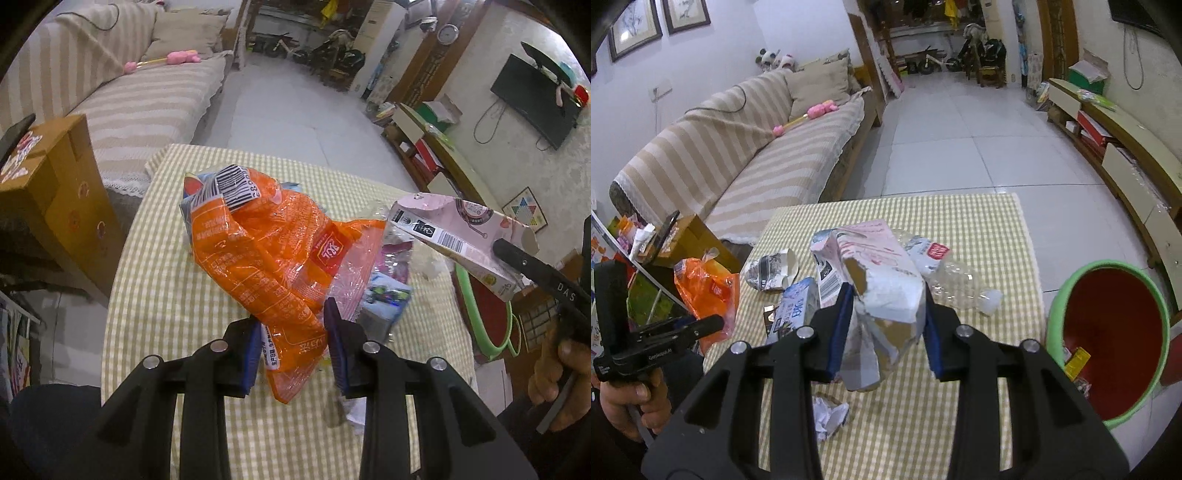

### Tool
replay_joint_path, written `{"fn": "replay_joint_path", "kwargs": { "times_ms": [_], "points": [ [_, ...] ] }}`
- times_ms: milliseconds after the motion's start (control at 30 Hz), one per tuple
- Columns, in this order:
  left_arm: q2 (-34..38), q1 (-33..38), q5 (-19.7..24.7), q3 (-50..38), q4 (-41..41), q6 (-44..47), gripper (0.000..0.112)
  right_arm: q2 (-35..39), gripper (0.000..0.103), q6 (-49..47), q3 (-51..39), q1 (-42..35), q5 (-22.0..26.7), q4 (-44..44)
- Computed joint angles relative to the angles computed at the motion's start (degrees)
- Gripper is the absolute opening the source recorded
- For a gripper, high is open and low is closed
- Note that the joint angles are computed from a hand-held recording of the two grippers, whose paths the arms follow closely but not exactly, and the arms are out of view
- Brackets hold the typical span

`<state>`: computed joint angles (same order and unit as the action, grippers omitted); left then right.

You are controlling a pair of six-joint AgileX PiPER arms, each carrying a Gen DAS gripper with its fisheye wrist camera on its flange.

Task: Collect trash
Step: 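Grasp the orange plastic bag with the left tool while the right tool grasps the torn pink carton, then carry the orange bag and pink carton over the green bin and open both tools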

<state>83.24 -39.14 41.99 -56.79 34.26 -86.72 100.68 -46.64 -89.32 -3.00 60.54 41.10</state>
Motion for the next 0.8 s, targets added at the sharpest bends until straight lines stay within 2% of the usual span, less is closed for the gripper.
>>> {"fn": "replay_joint_path", "kwargs": {
  "times_ms": [467,800],
  "points": [
    [4.6,-3.2,3.6,-10.6,-2.5,6.9,0.029,-1.7,0.035,-1.6,0.0,-8.7,2.0,3.3],
    [13.8,-5.1,4.5,-24.1,-6.3,14.2,0.029,0.0,0.035,-0.9,-2.6,-12.7,0.9,3.5]
  ]
}}
